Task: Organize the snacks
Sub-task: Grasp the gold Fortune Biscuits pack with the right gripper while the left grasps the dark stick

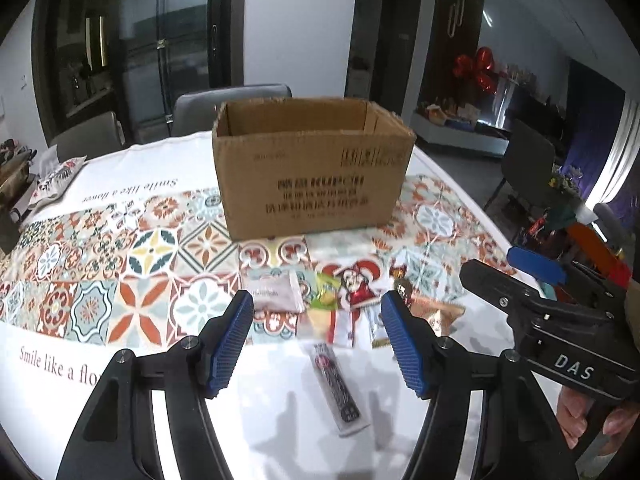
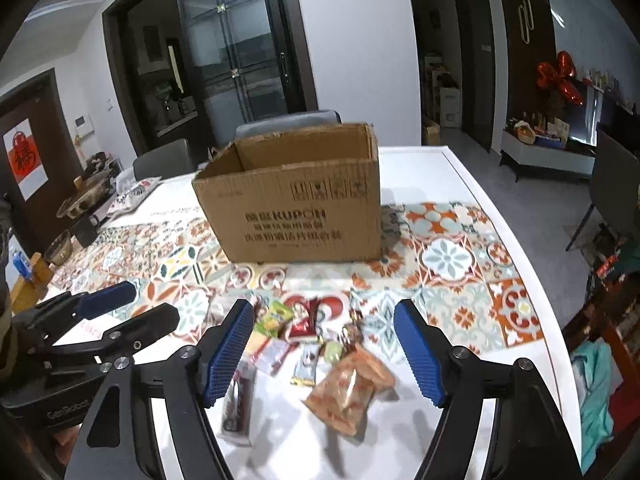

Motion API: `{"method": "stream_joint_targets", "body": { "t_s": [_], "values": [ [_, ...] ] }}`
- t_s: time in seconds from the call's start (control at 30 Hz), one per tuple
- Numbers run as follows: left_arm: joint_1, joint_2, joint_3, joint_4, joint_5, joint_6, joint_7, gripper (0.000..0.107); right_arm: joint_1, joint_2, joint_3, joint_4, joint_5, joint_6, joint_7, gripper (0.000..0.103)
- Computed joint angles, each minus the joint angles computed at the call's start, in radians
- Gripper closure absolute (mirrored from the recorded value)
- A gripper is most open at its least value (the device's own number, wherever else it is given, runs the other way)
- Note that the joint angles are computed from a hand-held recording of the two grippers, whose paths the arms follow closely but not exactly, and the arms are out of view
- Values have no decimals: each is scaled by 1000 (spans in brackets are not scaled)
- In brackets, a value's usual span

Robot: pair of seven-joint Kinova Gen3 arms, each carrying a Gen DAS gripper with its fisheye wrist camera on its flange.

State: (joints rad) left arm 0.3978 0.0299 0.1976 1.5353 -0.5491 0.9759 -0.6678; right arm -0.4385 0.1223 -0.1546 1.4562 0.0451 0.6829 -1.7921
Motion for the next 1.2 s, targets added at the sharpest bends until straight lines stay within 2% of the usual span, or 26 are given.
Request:
{"method": "stream_joint_targets", "body": {
  "t_s": [0.2, 0.73, 0.93, 1.13, 1.2],
  "values": [
    [11, 8, 3, 33, 21, -6, 25, 41, 38, -5, -3, 51, -95, 18, 42, 30],
    [-9, 71, -39, 75, 170, -67, -61, 42, 68, 58, 5, 93, -161, 45, 46, 30],
    [-17, 97, -53, 75, 200, -82, -88, 48, 83, 101, 1, 76, -202, 49, 70, 30],
    [-29, 116, -66, 74, 244, -99, -124, 52, 74, 131, 4, 57, -199, 55, 67, 31],
    [-28, 123, -70, 70, 247, -97, -131, 56, 67, 140, 8, 49, -189, 57, 56, 34]
  ]
}}
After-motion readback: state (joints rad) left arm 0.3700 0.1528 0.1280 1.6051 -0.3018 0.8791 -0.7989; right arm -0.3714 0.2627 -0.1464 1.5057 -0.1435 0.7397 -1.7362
